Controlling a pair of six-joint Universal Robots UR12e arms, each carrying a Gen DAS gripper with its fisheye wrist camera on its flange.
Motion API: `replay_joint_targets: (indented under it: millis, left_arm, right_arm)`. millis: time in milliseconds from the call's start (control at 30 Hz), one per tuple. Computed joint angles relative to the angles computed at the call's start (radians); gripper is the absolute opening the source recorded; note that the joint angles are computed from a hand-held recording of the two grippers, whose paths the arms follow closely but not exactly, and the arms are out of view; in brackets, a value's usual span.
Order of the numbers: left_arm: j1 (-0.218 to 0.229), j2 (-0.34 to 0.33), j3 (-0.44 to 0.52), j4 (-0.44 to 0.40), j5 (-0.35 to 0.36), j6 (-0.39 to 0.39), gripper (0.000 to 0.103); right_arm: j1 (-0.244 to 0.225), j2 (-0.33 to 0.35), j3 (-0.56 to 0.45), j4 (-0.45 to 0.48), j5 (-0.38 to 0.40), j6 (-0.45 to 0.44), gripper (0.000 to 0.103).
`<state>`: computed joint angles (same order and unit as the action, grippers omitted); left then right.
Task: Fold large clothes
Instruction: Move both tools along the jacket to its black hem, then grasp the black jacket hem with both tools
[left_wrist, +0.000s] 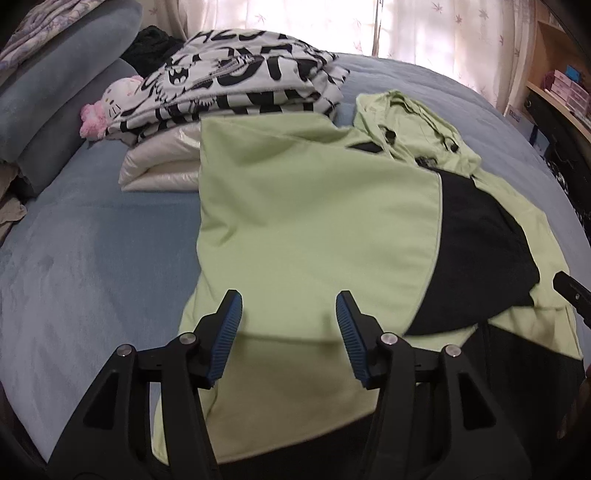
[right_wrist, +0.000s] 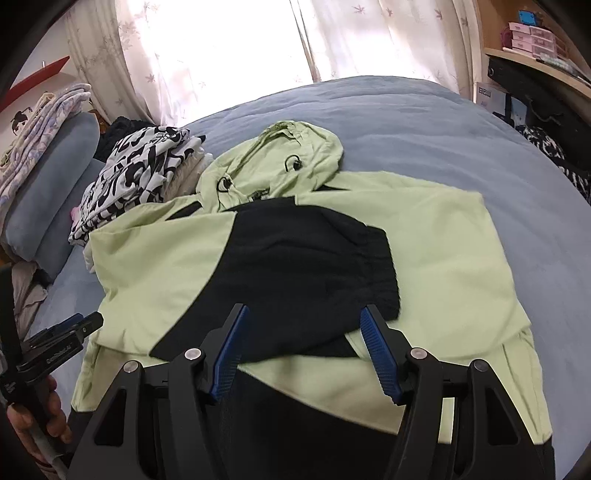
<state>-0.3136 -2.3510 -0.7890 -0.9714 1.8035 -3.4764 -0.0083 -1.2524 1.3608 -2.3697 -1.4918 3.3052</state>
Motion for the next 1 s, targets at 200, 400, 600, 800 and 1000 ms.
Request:
replay_joint_targets:
  millis: [200,400,600,800,1000]
  left_arm:
    - [-0.009,0.054,-0.086,-0.017,-0.020,0.018,0.051]
    - [-0.019,0.131,-0.204,0.023,0.002,0.037,0.052]
    - [-0.023,0.232,-0.351,0.096,0.035,0.045,0.058]
    - [-0.007,0.336,-0.486,0.160,0.027,0.061,0.062]
    - [0.030,0.451,-0.644,0.222,-0.083,0.097,0.063]
  right_arm:
    - [-0.017,-0.053,0.077,0.005,-0.011,0.015,0.071]
    - [-0.039,-0.129,0.168,-0.009,-0.002,0.015,0.078]
    - [-0.066,-0.222,0.251,-0.026,0.016,-0.013,0.081]
    - [-0.102,-0.320,0.329,-0.034,0.058,-0.081,0.087]
    - [-0.167,-0.429,0.411,0.018,0.149,-0.197,0.087]
